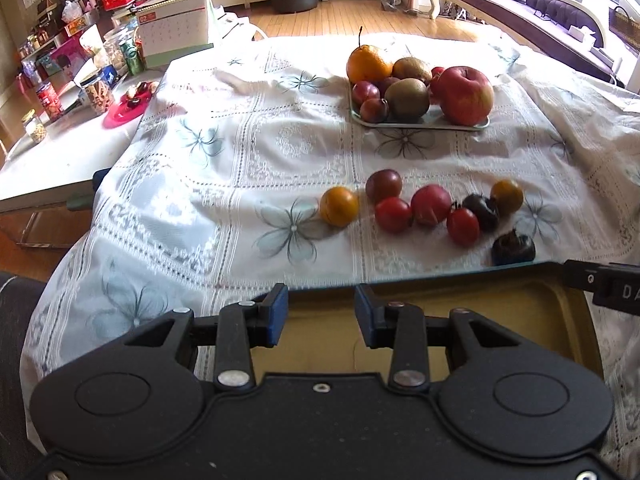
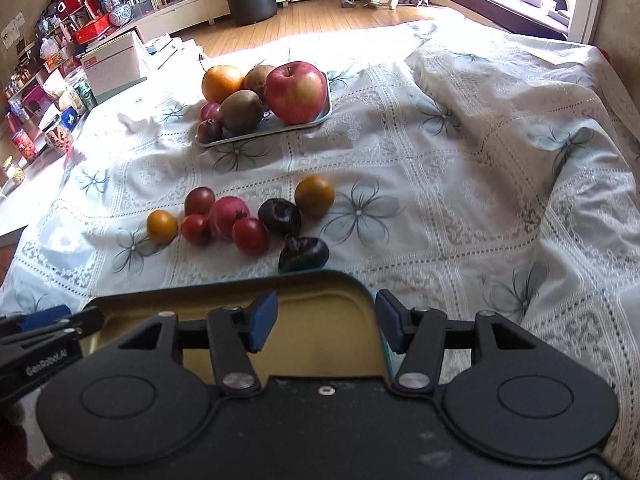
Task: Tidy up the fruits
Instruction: 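Grasp the black plum with the right tool while the left tool grasps an orange tomato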
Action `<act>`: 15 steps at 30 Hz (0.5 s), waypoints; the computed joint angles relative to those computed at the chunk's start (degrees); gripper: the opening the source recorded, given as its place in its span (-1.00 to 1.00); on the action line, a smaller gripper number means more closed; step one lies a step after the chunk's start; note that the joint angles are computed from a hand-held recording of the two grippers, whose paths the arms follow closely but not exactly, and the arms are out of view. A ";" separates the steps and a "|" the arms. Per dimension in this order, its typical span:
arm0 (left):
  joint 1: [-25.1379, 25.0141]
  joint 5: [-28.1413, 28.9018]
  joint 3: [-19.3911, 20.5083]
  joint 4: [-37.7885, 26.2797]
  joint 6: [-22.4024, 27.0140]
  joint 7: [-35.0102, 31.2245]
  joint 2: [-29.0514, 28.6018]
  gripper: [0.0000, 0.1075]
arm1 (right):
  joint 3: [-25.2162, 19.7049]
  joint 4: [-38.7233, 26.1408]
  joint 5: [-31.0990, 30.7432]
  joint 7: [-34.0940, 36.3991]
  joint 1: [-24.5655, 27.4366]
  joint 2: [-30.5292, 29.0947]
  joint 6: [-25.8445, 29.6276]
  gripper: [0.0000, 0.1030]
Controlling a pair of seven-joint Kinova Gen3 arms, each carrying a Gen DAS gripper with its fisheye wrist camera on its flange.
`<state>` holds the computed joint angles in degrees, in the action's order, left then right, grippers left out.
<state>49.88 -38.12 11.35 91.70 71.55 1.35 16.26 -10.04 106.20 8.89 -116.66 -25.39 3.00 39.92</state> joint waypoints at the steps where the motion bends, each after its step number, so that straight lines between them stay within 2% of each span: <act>1: -0.74 0.09 -0.23 -0.02 -0.69 -0.72 -0.08 -0.14 | -0.01 -0.68 0.79 -0.65 -0.24 0.75 0.21 0.11; 6: -2.64 -0.72 -1.44 -0.82 -1.05 -2.80 0.89 -0.14 | 0.63 -3.58 3.22 -2.82 -1.53 4.01 0.79 0.11; 9: -4.15 0.03 -1.97 -0.94 -2.36 -4.44 1.21 -0.14 | 1.13 -4.78 1.39 -1.55 -1.01 5.64 -0.16 0.11; 15: -6.46 1.81 -2.73 0.35 -6.97 -6.17 1.02 -0.14 | 2.12 -8.27 -0.21 -0.10 -1.43 9.88 1.80 0.11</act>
